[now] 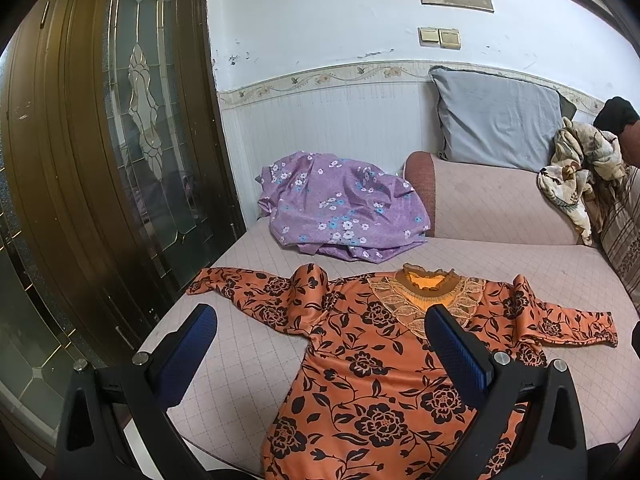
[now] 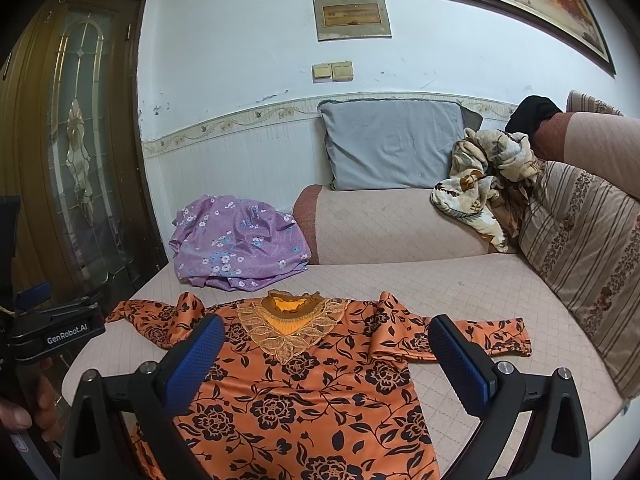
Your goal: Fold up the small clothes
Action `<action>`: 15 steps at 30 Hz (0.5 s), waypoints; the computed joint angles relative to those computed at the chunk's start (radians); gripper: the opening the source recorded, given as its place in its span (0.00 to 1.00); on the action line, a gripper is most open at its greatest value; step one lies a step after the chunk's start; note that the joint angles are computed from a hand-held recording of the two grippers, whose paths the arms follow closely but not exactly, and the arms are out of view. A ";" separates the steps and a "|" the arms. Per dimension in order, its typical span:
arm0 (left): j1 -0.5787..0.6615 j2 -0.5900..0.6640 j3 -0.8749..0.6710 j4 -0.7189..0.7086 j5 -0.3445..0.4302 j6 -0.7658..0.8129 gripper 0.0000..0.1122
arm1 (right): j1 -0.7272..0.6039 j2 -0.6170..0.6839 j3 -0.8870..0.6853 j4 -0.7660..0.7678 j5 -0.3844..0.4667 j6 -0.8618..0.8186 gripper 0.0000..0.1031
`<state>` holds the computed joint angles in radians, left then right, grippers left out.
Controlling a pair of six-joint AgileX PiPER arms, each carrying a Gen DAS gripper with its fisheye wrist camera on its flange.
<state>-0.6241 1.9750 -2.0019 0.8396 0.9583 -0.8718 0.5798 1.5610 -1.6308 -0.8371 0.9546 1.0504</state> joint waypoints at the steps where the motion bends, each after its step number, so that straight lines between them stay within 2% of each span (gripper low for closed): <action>1: -0.002 0.001 0.001 0.001 0.000 -0.002 0.92 | 0.000 0.000 -0.001 0.000 0.001 -0.001 1.00; 15: -0.001 -0.003 0.000 -0.010 0.001 0.012 0.92 | -0.007 0.002 -0.006 0.014 0.002 -0.011 1.00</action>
<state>-0.6250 1.9725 -2.0021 0.8300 0.9592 -0.8600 0.5729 1.5633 -1.6363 -0.8228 0.9566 1.0393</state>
